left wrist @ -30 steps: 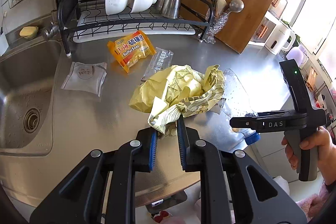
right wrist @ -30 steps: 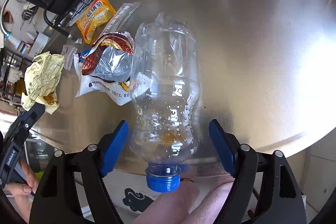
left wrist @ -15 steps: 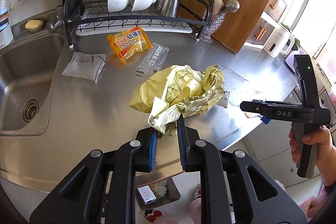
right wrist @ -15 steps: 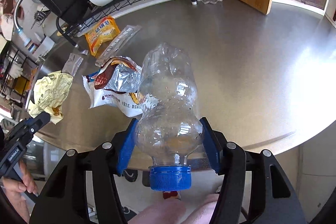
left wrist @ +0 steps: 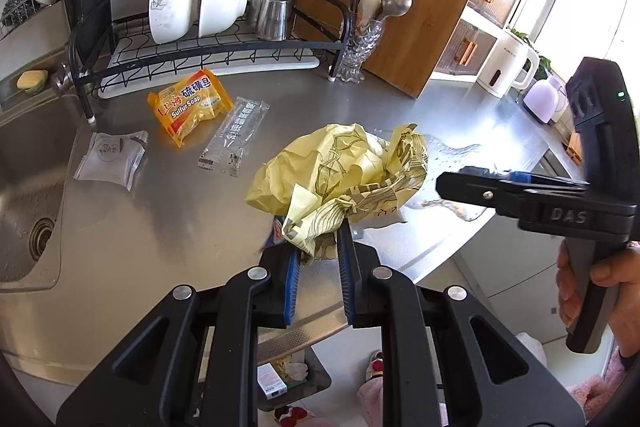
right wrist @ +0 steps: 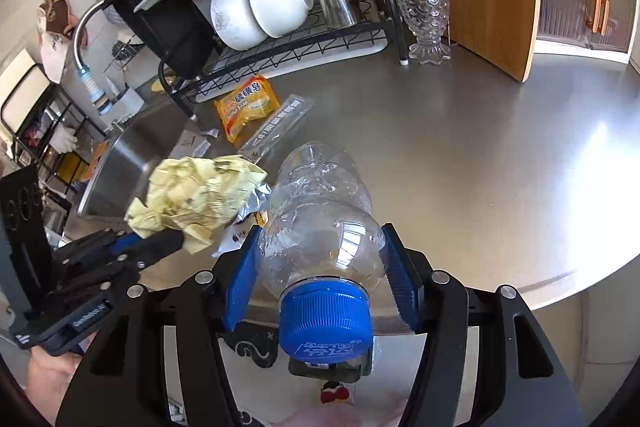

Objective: Collect trash
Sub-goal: 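Lift the bag and bottle and carry them down over the black bin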

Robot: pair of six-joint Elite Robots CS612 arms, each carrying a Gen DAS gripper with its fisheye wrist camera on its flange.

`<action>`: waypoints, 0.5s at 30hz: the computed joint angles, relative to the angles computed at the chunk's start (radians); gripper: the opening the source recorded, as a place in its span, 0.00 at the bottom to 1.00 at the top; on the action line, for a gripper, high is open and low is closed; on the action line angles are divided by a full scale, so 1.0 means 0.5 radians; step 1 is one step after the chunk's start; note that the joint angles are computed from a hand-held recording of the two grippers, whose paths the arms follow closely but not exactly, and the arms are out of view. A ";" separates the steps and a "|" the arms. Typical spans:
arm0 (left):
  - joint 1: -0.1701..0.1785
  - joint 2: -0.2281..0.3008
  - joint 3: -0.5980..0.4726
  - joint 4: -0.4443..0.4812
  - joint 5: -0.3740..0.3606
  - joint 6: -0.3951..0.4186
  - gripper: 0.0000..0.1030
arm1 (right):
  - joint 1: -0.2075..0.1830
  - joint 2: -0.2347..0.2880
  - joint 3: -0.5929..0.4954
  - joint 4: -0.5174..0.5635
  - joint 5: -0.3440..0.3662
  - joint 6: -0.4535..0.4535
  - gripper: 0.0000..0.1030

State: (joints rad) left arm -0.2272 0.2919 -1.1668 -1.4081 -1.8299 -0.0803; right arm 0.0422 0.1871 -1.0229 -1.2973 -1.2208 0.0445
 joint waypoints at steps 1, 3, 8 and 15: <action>-0.002 -0.002 0.013 0.015 0.013 -0.003 0.16 | -0.003 0.000 -0.006 -0.008 0.010 0.005 0.58; 0.000 0.000 0.025 0.041 0.006 -0.007 0.16 | -0.010 -0.001 -0.011 -0.033 0.031 0.032 0.58; 0.005 0.027 -0.038 0.059 0.002 -0.017 0.16 | -0.032 -0.005 -0.021 -0.067 0.067 0.067 0.58; 0.041 0.046 -0.147 0.009 0.032 -0.159 0.16 | -0.053 -0.026 0.002 -0.161 0.178 0.129 0.58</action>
State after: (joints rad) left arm -0.2069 0.3150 -1.2401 -1.4038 -1.8139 -0.1599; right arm 0.0157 0.1743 -1.0219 -1.3778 -1.1318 0.1089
